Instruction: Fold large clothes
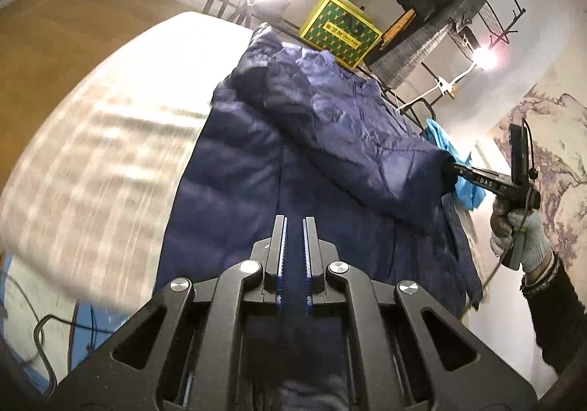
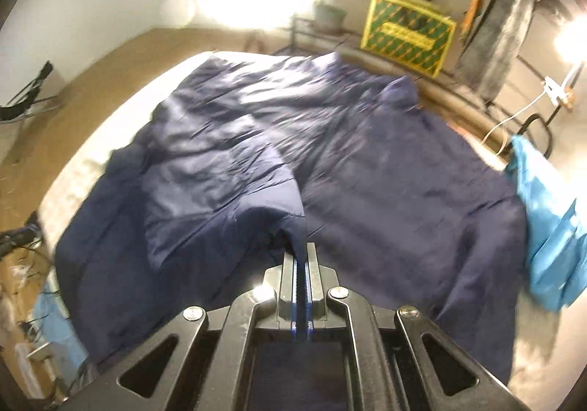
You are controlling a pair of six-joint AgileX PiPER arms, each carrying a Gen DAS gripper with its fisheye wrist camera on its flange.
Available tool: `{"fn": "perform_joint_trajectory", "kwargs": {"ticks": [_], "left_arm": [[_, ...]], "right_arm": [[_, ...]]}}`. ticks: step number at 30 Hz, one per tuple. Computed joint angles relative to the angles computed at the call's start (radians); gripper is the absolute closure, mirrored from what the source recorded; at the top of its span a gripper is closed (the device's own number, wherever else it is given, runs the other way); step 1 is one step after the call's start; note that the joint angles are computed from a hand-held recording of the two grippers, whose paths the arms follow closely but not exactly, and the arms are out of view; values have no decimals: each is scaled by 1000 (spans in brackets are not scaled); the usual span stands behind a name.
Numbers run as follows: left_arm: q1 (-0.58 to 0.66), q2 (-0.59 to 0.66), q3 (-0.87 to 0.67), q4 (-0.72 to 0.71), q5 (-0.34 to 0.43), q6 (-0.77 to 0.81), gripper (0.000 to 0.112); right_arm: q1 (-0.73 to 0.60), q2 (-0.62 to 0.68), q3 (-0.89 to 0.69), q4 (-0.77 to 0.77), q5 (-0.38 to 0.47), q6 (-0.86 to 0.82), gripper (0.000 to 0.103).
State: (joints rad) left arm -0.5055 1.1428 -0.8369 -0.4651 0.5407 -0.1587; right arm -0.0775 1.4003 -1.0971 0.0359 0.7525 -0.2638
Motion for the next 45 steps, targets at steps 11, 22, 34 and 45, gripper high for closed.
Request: {"fn": "perform_joint_trajectory", "kwargs": {"ticks": [11, 22, 34, 45], "left_arm": [[31, 609, -623, 165, 35, -122, 108], [15, 1053, -1187, 356, 256, -258, 108], [-5, 1156, -1289, 373, 268, -259, 108], [-5, 978, -1104, 413, 246, -236, 104]], "right_arm": [[-150, 382, -441, 4, 18, -107, 103], [-235, 750, -804, 27, 92, -177, 75], [-496, 764, -730, 488, 315, -337, 52], [-396, 731, -685, 269, 98, -199, 101]]}}
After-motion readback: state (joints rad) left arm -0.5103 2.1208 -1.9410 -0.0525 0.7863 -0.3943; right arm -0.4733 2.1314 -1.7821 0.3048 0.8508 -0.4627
